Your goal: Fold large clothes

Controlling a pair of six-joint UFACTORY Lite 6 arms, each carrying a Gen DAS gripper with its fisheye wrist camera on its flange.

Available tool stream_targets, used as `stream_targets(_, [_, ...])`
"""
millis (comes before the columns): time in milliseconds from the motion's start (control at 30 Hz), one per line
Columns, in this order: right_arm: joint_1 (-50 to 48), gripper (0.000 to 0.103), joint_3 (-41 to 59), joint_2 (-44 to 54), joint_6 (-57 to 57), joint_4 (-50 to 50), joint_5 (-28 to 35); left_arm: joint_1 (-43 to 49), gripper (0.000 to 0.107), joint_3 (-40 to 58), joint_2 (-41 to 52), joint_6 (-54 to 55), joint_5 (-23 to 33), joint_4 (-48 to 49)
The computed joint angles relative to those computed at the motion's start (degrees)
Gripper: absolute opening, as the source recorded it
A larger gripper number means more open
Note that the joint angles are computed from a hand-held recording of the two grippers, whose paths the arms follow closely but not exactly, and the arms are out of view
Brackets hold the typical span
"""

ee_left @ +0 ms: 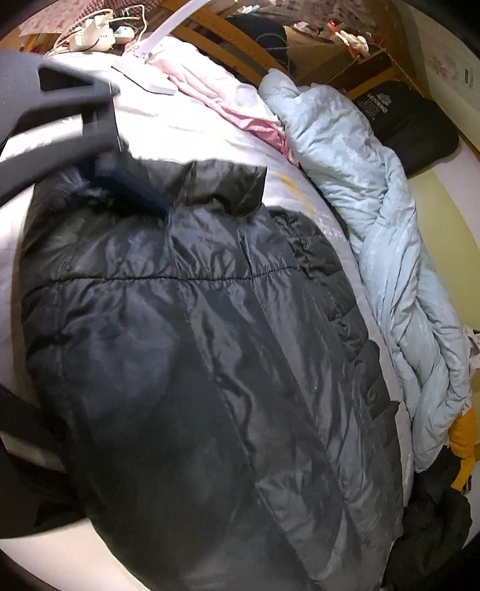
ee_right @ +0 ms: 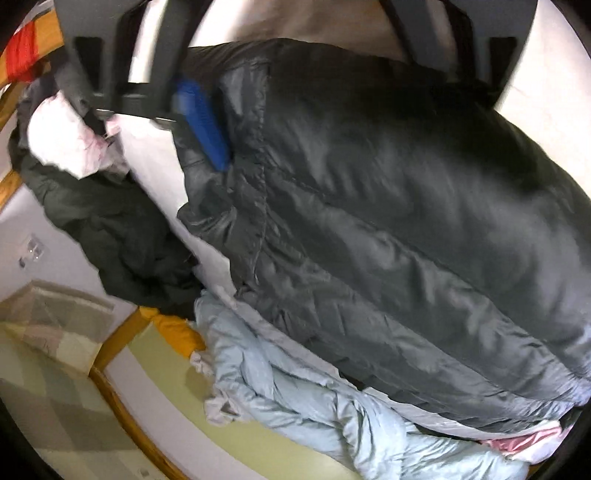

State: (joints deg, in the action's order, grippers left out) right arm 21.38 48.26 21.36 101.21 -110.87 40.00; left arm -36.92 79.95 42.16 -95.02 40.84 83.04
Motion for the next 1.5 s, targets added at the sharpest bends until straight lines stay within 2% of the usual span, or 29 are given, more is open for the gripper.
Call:
stream_targets(33, [-0.91,0.031,0.35,-0.35,-0.57,0.71,-2.22,-0.52,0.031,0.01,-0.09,0.12,1.72,-1.01])
stream_targets(67, [-1.67,0.027,0.52,-0.82,-0.91,1.04,-4.16,-1.22,0.021,-1.0,-1.09,-0.09,2.14,-1.52])
stream_targets(133, [-2.29,0.018,-1.5,-3.71,0.67,-0.22,-6.42,-2.73,0.017,-5.77,-5.72,-2.91,1.51,0.09])
stream_targets(233, [-3.45,0.017,-6.21,-11.06,0.87,0.0,-10.77,-5.57,0.016,-14.08,-15.69,-5.1,1.46,-3.18])
stream_targets(333, [-4.32,0.017,-14.94,-24.79,-4.96,5.5,-17.71,-8.36,0.02,-24.58,-25.81,-7.93,-0.78,-6.89])
stream_targets(433, [-3.02,0.018,-23.85,-37.15,-15.13,15.33,-21.25,-12.44,0.03,-32.94,-31.2,-8.77,-0.25,-9.2])
stream_targets(500, [-0.41,0.019,-28.2,-42.92,-23.2,23.42,-20.07,-14.36,0.038,-34.99,-32.54,-8.43,1.26,-10.24])
stream_targets(567, [2.39,0.022,-30.23,-46.22,-25.8,26.13,-17.26,-15.21,0.054,-35.88,-33.44,-9.09,3.01,-9.51])
stream_targets(633, [3.12,0.037,-31.47,-48.88,-23.76,23.91,-15.79,-14.52,0.066,-35.51,-33.3,-10.4,5.33,-8.75])
stream_targets(667, [2.0,0.043,-31.59,-49.52,-22.13,21.75,-16.38,-13.18,0.067,-35.47,-34.03,-10.38,4.39,-8.49])
stream_targets(700, [0.43,0.055,-31.41,-49.98,-20.45,20.07,-16.86,-11.74,0.067,-35.61,-35.08,-10.42,2.8,-8.09])
stream_targets(733, [-1.52,0.06,-30.8,-50.13,-20.17,19.92,-17.83,-10.62,0.068,-35.47,-36.07,-10.45,1.59,-7.8])
stream_targets(767, [-4.03,0.061,-29.76,-49.82,-20.88,19.98,-20.06,-9.37,0.07,-35.28,-36.84,-9.95,0.82,-7.28])
stream_targets(867, [-11.26,0.062,-26.21,-49.62,-29.1,25.98,-28.52,-7.76,0.075,-32.21,-36.51,-7.79,1.23,-7.0])
stream_targets(933, [-13.78,0.062,-22.7,-46.89,-28.07,23.42,-30.94,-5.24,0.075,-29.58,-36.49,-5.8,-0.45,-7.63])
stream_targets(1067, [-12.8,0.063,-13.27,-40.04,-17.06,10.93,-29.21,0.91,0.075,-19.14,-32.9,2.5,-3.45,-12.9])
stream_targets(1200, [-11.17,0.065,1.87,-25.77,-15.91,8.63,-26.71,6.54,0.075,-2.35,-20.98,13.31,-4.51,-16.68])
stream_targets(1233, [-11.46,0.065,6.66,-21.26,-18.35,11.07,-27.08,7.99,0.078,3.03,-16.83,17.07,-4.59,-18.7])
stream_targets(1333, [-12.86,0.066,20.74,-8.22,-34.48,27.9,-28.45,11.44,0.078,16.2,-6.75,26.23,-5.98,-24.58])
stream_targets(1433, [-13.13,0.066,33.3,3.2,-52.14,44.64,-27.04,14.08,0.078,32.97,5.3,39.97,-4.71,-35.11])
stream_targets(1500, [-13.42,0.066,39.73,8.85,-60.7,52.59,-26.39,15.69,0.079,40.78,11.16,46.45,-4.55,-41.59])
